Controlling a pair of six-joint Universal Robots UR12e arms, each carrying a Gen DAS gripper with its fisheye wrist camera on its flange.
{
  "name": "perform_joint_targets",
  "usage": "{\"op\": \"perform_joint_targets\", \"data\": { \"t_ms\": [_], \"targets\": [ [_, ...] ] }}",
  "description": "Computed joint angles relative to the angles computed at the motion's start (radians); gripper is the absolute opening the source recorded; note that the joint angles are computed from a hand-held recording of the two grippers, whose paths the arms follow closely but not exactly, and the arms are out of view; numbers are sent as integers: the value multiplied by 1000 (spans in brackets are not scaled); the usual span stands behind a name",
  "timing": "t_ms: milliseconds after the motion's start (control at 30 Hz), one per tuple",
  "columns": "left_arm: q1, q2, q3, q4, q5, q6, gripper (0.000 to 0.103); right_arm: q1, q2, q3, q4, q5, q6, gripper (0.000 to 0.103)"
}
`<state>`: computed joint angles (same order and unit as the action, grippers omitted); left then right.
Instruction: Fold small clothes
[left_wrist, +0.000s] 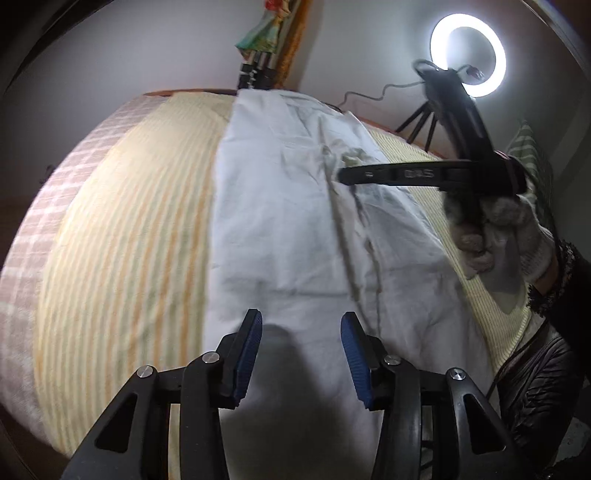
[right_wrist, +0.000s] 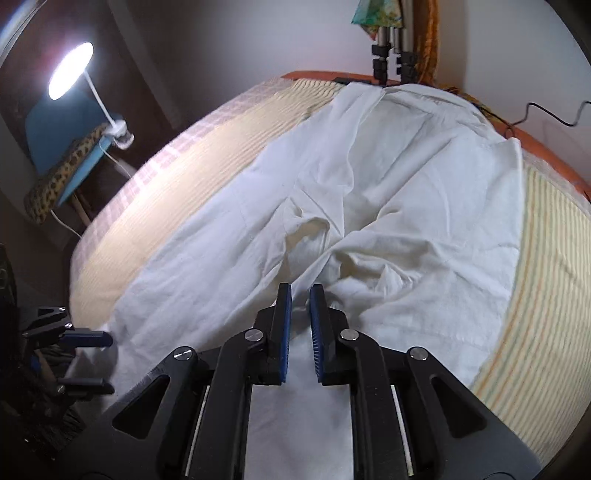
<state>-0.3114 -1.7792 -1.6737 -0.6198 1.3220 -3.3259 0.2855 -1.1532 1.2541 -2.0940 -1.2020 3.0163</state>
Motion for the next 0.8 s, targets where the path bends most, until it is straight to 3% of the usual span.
{"op": "perform_joint_targets", "data": {
  "t_ms": [100,167,367,500,700,800],
  "targets": [
    [13,33,-32,12,11,-10,51,-8,-63,54,-36,23,37,20],
    [23,60,-59,5,14,-20,56,-12,-113,102,-52,35,66,34],
    [48,112,-127,-34,-19,-58,54,-15,-270,279,-82,26,133,34],
    [59,127,-151,-58,-60,-87,33,0,-331,368,-101,21,132,34],
    [27,142,-163,-54,34,-47,31,34,-369,425,-51,-15,80,33],
    [21,159,-177,-63,46,-25,31,27,-394,431,-18,-9,71,33]
  ]
}}
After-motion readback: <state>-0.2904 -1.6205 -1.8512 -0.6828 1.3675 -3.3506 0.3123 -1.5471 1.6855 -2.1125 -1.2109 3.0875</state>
